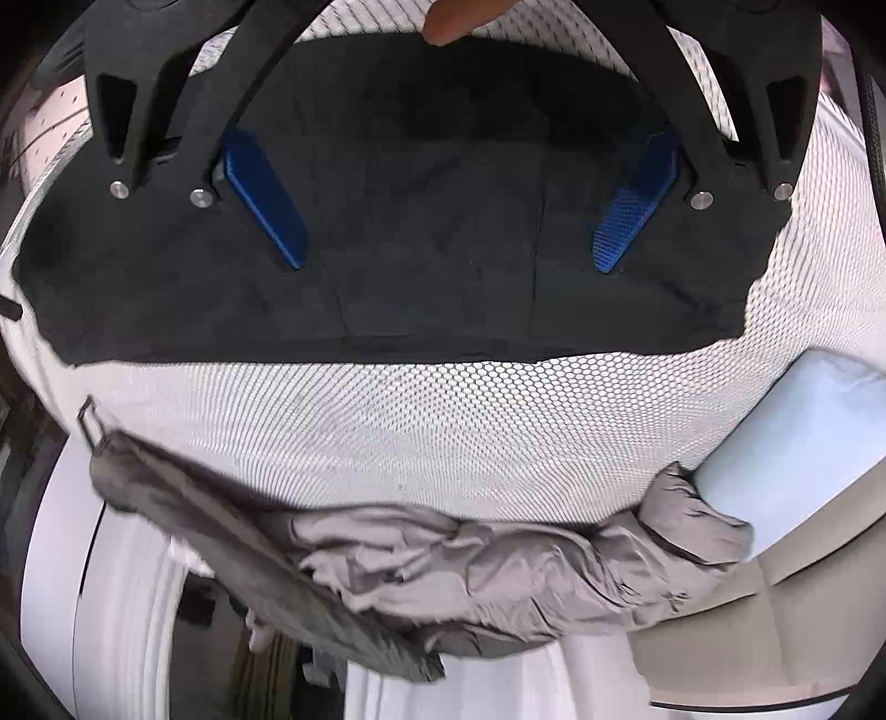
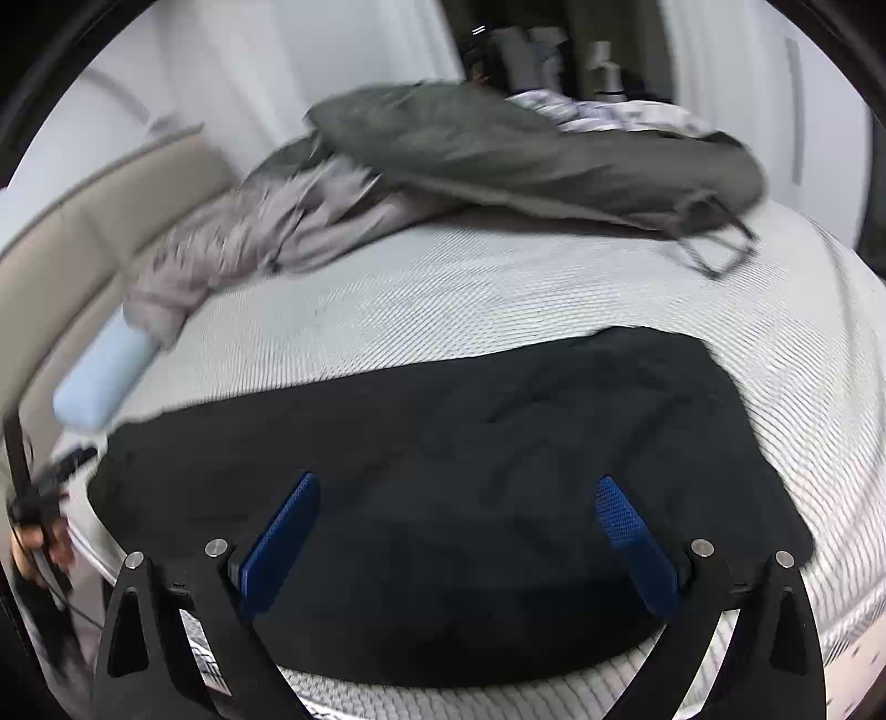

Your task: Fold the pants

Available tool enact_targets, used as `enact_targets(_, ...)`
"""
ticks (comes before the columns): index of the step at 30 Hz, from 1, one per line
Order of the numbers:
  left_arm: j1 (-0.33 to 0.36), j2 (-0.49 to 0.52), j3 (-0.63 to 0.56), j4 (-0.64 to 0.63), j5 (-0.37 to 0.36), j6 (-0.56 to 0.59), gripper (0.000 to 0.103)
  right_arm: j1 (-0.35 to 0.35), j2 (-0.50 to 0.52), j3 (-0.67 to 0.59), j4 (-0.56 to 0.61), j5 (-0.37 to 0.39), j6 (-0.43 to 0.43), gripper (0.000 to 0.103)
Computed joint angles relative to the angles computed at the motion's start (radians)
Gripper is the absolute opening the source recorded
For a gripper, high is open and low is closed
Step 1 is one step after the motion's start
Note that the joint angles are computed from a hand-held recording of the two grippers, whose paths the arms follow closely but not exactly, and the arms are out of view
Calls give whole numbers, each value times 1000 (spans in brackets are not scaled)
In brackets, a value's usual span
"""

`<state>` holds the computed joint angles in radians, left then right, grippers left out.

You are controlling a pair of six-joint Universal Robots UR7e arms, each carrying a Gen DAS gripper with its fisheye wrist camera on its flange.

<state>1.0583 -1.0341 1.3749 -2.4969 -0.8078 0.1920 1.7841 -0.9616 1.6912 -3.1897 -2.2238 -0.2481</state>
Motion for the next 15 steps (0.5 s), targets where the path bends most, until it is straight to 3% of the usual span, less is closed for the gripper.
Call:
enact_targets(4,26,107,-135,92,43,24,102,-2,109,-157,134,-25,-7,101)
enact_targets(8,62,168,-233,174,7,-107,99,-17,178,-256,187,-15,59,101)
enact_targets(10,74,190,-262,188,2,-137,96,-42,183,-277,186,26,118,101)
enact_targets(15,106,285,-408,298,33,-181,88,-127,165,-330,293,145,391,96)
